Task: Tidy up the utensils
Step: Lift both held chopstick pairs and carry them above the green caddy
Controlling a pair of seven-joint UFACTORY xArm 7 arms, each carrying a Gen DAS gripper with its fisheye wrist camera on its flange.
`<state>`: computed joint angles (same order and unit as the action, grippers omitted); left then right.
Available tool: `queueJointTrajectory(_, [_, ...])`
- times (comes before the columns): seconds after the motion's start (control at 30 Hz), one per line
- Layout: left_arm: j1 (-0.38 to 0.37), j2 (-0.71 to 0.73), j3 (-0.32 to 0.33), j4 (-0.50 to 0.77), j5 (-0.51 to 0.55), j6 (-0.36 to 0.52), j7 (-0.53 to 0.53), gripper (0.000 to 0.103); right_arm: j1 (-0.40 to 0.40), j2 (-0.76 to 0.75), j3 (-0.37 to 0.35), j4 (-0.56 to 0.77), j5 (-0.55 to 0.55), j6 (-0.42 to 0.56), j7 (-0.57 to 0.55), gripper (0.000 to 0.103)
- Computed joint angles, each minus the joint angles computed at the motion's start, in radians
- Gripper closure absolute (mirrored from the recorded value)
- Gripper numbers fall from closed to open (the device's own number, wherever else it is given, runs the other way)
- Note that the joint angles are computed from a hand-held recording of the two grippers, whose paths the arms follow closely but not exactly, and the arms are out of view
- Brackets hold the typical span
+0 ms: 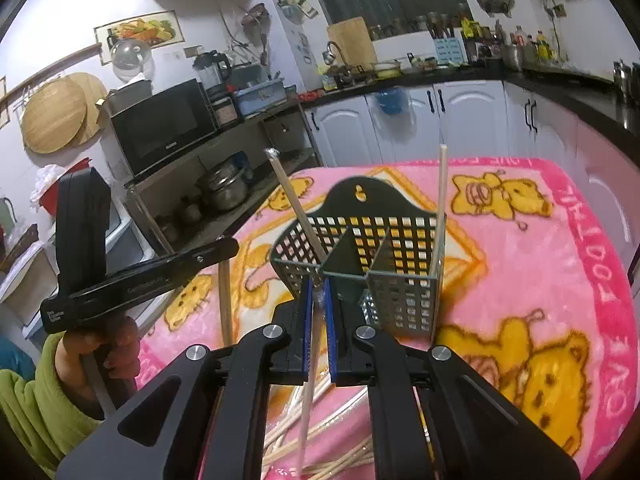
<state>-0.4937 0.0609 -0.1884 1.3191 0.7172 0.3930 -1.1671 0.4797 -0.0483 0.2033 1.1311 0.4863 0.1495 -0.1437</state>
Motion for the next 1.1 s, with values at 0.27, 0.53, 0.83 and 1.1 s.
queueJointTrajectory(0.27, [-0.012, 0.017, 0.002, 0.062, 0.006, -0.023, 0.032, 0.1, 0.003, -0.019, -0.003, 0.002, -0.038, -0.032, 0.021, 0.097])
queueJointTrajectory(0.53, [-0.039, 0.05, 0.016, 0.129, 0.02, -0.046, 0.055, 0.1, -0.003, -0.025, -0.009, 0.009, -0.119, -0.066, 0.079, 0.097])
queueJointTrajectory(0.83, [-0.077, 0.102, 0.043, 0.241, 0.008, -0.06, 0.117, 0.1, -0.019, -0.014, -0.012, 0.056, -0.196, -0.112, 0.13, 0.097])
queueJointTrajectory(1.1, [-0.108, 0.148, 0.074, 0.334, -0.018, -0.056, 0.174, 0.1, -0.039, 0.0, -0.007, 0.103, -0.284, -0.149, 0.19, 0.097])
